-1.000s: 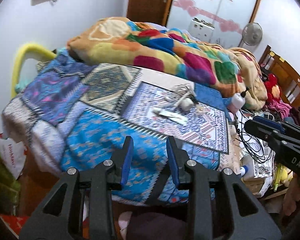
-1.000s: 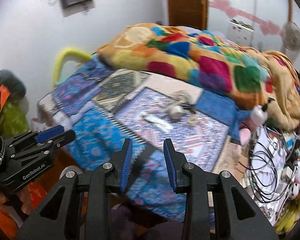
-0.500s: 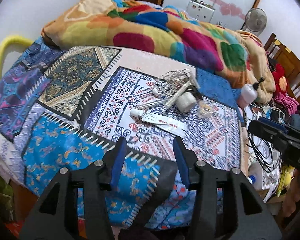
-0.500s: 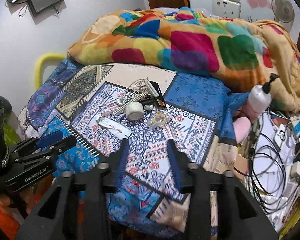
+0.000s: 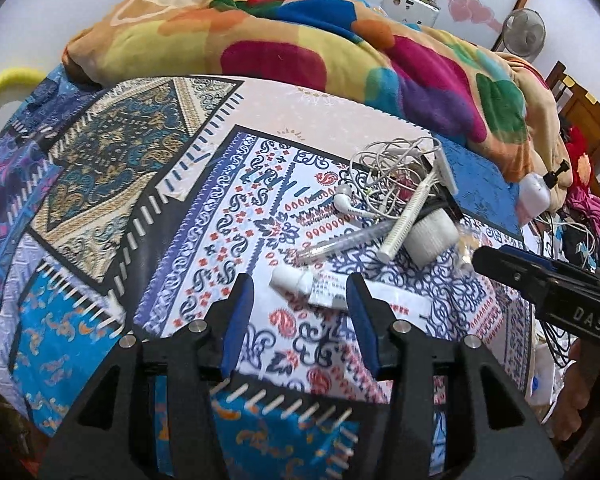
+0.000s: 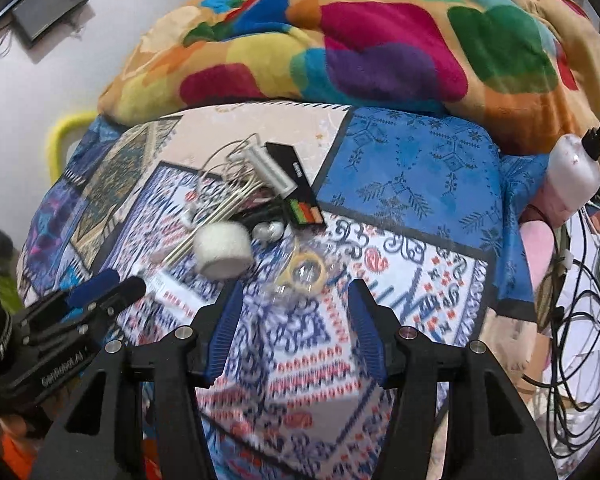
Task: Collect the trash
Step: 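Grasp the white tube with the left gripper while the right gripper grasps the clear bag of yellow tape, then carry the white tube and the clear bag over the white bucket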
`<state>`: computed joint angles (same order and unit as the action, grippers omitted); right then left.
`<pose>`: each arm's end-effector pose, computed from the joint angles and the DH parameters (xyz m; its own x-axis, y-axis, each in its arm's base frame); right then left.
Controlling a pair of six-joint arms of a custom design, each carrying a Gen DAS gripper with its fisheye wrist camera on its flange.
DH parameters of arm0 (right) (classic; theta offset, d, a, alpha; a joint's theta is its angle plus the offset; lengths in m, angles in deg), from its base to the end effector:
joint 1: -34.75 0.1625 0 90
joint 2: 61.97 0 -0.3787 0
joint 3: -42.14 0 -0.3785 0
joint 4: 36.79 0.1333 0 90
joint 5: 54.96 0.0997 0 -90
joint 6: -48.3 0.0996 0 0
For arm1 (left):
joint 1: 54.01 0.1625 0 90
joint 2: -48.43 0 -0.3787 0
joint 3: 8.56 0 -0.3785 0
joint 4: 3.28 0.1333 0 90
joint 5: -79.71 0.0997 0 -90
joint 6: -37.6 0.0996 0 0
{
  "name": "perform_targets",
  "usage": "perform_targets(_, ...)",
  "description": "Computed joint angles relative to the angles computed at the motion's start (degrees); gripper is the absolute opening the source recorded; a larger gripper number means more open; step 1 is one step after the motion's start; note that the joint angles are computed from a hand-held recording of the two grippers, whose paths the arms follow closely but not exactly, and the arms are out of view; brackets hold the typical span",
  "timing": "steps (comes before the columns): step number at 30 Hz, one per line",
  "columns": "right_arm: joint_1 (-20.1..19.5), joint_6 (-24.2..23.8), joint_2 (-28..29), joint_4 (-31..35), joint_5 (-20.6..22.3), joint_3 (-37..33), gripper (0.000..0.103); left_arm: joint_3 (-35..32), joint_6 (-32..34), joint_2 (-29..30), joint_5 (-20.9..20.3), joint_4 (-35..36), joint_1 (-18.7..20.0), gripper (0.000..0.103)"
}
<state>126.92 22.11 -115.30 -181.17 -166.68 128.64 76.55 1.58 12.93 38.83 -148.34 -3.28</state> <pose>0.1217 -0.6653 0.2090 -0.8220 -0.3227 0.4693 -0.4436 0.8795 -0.1724 -0.2556 -0.6422 0.0387 -0.8171 -0.1631 -0.5529 0.1850 0.8343 -0.5194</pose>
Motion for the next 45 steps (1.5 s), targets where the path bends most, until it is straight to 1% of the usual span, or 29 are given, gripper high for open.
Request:
perform_targets(4, 0.4, -0.5, 1.3, -3.6, -1.4, 0.3, 0.05, -0.3, 1.2, 1.0, -0.6, -2.7, 0.5, 0.047)
perform_targets(5, 0.5, -1.0, 1.5, -4.7, -1.8, 0.6, 0.043, -0.3, 2.1, 1.4, 0.3, -3.4, 0.4, 0.047)
perform_targets(6, 0.6, -1.5, 1.9, -5.3, -2.3, 0.6, 0.033, -0.5, 2.6, 1.6, 0.6, -3.3, 0.4, 0.047)
perform_targets(7, 0.7, -1.9, 2.1, -4.9, -2.8, 0.5, 0.03, -0.7, 3.0, 1.8, 0.8, -3.3, 0.3, 0.047)
perform_targets(9, 0.5, -1.7, 2.1, -4.3, -2.5, 0.7, 0.029, -0.6, 3.5, 2.0, 0.1, -4.5, 0.4, 0.046)
perform_targets(10, 0.3, -1.2, 1.8, -3.8, -1.8, 0.7, 0.028, -0.6, 3.7, 2.0, -0.1, -5.0, 0.5, 0.044)
perform_targets(11, 0.0, -0.5, 1.5, -2.5, -0.9, 0.5, 0.025, -0.5, 3.9, 2.0, -0.1, -5.3, 0.5, 0.035)
perform_targets(12, -0.2, 0.1, 1.3, -1.8, -0.5, 0.3, 0.023, -0.7, 3.9, 2.2, 0.4, -5.0, 0.4, 0.031)
perform_targets(13, -0.3, 0.4, 1.2, -1.6, -0.2, 0.2, 0.022, -0.7, 4.0, 2.2, 0.7, -4.8, 0.3, 0.03)
perform_targets(14, -0.3, 0.3, 1.1, -2.0, -0.6, 0.4, 0.02, -0.5, 4.1, 2.1, 0.5, -5.0, 0.2, 0.024)
perform_targets(15, -0.2, 0.1, 0.9, -2.6, -1.1, 0.7, 0.018, -0.2, 3.9, 1.9, 0.4, -5.1, 0.1, 0.023)
perform_targets(17, -0.2, -0.1, 0.1, -2.7, -1.1, 1.3, 0.018, 0.1, 3.9, 1.5, 0.5, -4.6, -0.3, 0.023)
perform_targets(23, 1.1, -2.9, -1.7, -6.3, -2.7, 4.2, 0.016, 2.5, 2.3, -0.4, 1.2, -3.4, -2.3, 0.023)
perform_targets(28, 2.1, -2.9, -4.1, -6.5, -2.3, 6.0, 0.015, 5.5, -0.5, -3.4, 2.1, -2.9, -4.8, 0.022)
perform_targets(34, 3.9, -2.3, -7.8, -6.5, -1.2, 8.9, 0.015, 8.5, -3.2, -7.1, 4.7, -1.2, -8.2, 0.022)
perform_targets(39, 6.3, -2.8, -11.6, -7.4, -0.7, 12.1, 0.015, 12.0, -6.3, -11.3, 7.7, 0.5, -11.8, 0.022)
perform_targets(45, 9.6, -3.5, -15.8, -8.1, 0.6, 16.0, 0.015, 17.6, -13.0, -17.5, 11.1, 4.4, -16.1, 0.022)
